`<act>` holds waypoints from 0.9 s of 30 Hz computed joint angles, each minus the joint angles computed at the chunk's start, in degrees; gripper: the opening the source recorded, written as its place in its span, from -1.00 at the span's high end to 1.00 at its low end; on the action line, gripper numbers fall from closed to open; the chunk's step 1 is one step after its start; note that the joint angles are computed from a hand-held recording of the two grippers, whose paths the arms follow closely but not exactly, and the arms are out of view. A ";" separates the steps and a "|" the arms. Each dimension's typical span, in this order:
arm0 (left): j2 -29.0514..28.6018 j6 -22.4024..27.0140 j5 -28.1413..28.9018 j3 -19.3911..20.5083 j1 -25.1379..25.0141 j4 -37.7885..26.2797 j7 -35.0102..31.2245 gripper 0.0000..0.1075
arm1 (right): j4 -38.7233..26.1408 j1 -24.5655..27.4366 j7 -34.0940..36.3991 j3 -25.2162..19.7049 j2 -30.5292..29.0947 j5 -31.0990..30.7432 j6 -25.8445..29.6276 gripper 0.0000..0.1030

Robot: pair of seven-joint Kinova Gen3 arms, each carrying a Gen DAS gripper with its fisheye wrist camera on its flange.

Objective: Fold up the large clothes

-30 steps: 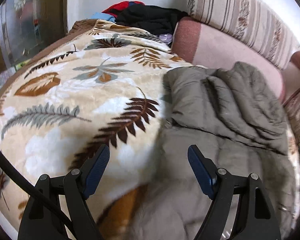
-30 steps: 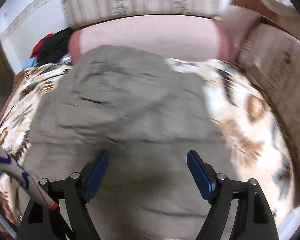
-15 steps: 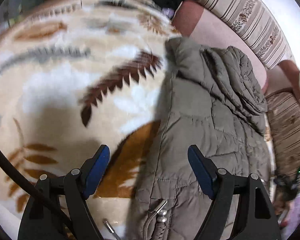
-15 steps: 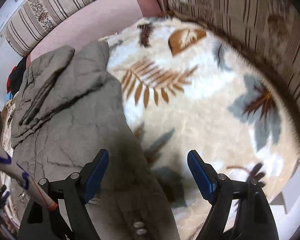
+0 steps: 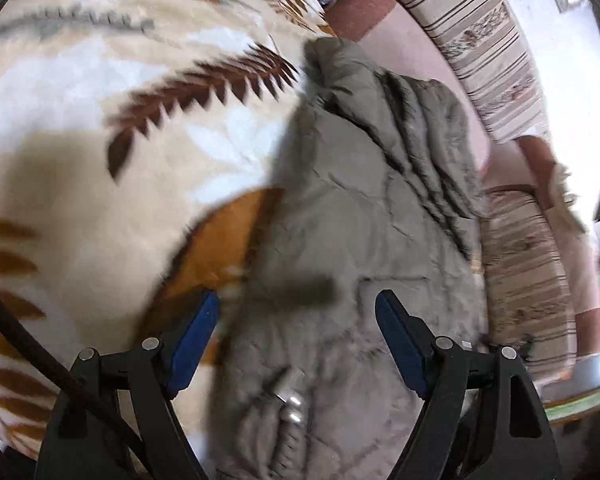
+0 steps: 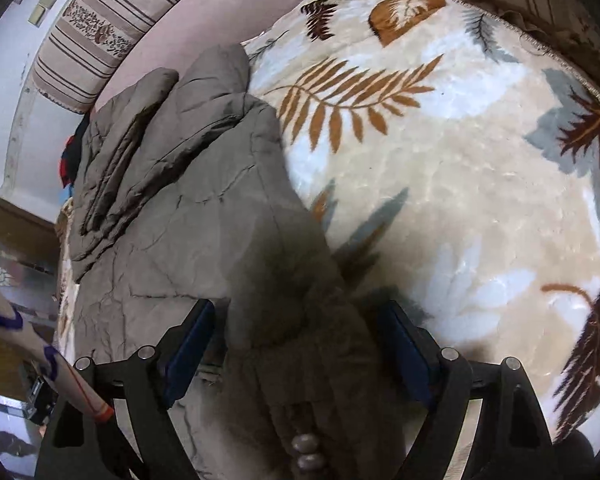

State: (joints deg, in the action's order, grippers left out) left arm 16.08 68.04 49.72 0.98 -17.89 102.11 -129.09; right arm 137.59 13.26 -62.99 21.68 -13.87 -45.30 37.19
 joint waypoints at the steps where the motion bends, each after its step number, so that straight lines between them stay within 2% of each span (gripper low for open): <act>1: 0.44 1.40 0.97 -0.39 -0.14 0.27 -0.77 -0.47 | 0.12 -0.39 0.70 0.33 0.08 -0.58 0.25 -0.71; 5: -0.68 3.05 3.58 -0.22 -1.88 4.34 -4.01 -0.47 | -0.09 -0.92 2.65 0.19 0.58 -1.43 2.04 -0.71; 9: -0.70 8.80 7.00 -1.77 -4.92 8.49 -8.52 -0.47 | -0.39 -0.53 3.40 -0.82 0.37 -0.03 4.72 -0.71; 15: -0.40 14.85 9.33 -3.43 -6.86 13.46 -14.65 -0.47 | 1.35 0.50 10.74 2.88 -0.97 -2.99 10.57 -0.70; 20: -2.78 10.98 6.94 -3.00 -2.38 13.45 -12.84 -0.47 | 3.60 3.71 17.37 6.24 -0.92 -5.71 15.82 -0.67; 27: -4.04 8.17 5.89 -3.09 -0.27 13.77 -11.39 -0.44 | 6.15 8.31 21.75 6.27 -3.43 -3.28 21.22 -0.62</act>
